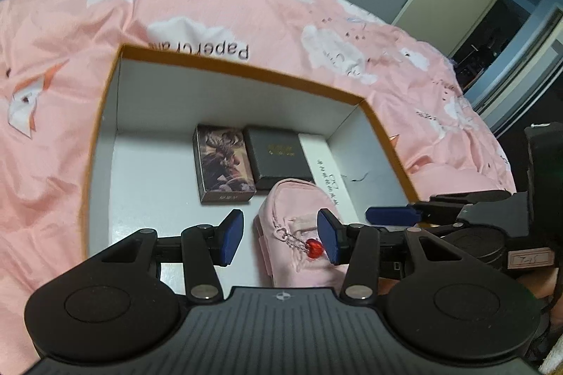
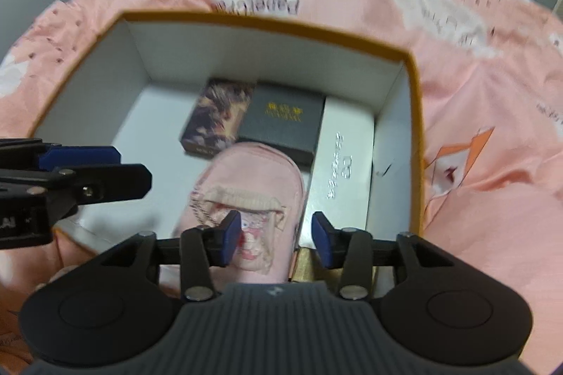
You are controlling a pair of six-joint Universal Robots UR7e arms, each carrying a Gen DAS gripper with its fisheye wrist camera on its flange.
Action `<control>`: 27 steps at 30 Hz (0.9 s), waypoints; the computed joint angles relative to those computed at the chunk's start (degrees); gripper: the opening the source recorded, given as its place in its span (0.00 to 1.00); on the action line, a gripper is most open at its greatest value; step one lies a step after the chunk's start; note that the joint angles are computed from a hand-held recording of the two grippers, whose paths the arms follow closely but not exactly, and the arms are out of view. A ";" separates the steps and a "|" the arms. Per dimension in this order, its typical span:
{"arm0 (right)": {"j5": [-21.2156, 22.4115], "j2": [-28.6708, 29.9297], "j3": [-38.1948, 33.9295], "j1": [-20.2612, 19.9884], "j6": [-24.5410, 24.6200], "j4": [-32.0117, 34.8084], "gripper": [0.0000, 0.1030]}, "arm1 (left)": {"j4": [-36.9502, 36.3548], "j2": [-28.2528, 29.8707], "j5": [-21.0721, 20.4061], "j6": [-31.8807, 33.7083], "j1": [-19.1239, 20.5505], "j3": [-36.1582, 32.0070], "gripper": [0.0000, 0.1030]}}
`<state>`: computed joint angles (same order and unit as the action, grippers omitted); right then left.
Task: Organize objects
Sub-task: 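Move both tools back to the plush toys beside the box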
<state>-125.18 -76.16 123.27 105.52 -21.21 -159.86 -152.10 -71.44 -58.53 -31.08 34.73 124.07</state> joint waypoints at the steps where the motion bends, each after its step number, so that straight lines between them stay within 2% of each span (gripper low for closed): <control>1: 0.52 -0.84 1.08 0.48 -0.44 -1.89 0.56 | -0.03 -0.98 0.16 0.83 -0.60 0.47 0.50; 3: 1.98 -2.47 3.66 1.38 -1.94 -6.63 0.63 | -0.22 -3.33 1.25 1.58 -2.07 1.74 0.49; 9: 5.25 -6.81 12.37 4.16 -3.70 -22.15 0.68 | 4.92 -10.66 2.70 -0.09 -5.61 3.99 0.49; 11: 5.97 -8.09 14.38 5.09 -2.41 -23.97 0.68 | 7.50 -13.07 2.65 -2.02 -6.62 4.81 0.49; 17: 5.97 -12.19 18.95 6.53 8.17 -19.73 0.67 | 16.40 -19.02 2.59 -13.54 -8.95 7.61 0.48; 20: 4.93 -13.05 20.97 7.06 10.95 -17.40 0.66 | 20.44 -21.27 2.16 -17.67 -9.83 9.02 0.46; 22: 4.55 -13.55 21.92 6.96 12.74 -15.02 0.61 | 23.81 -22.38 1.68 -19.20 -10.55 9.59 0.43; 25: 6.30 -14.81 23.30 6.15 15.86 -9.52 0.61 | 26.97 -23.56 0.60 -22.31 -11.15 10.55 0.42; 27: 8.94 -15.01 23.64 5.29 16.41 -6.07 0.61 | 27.27 -24.06 -0.09 -24.99 -10.87 11.16 0.42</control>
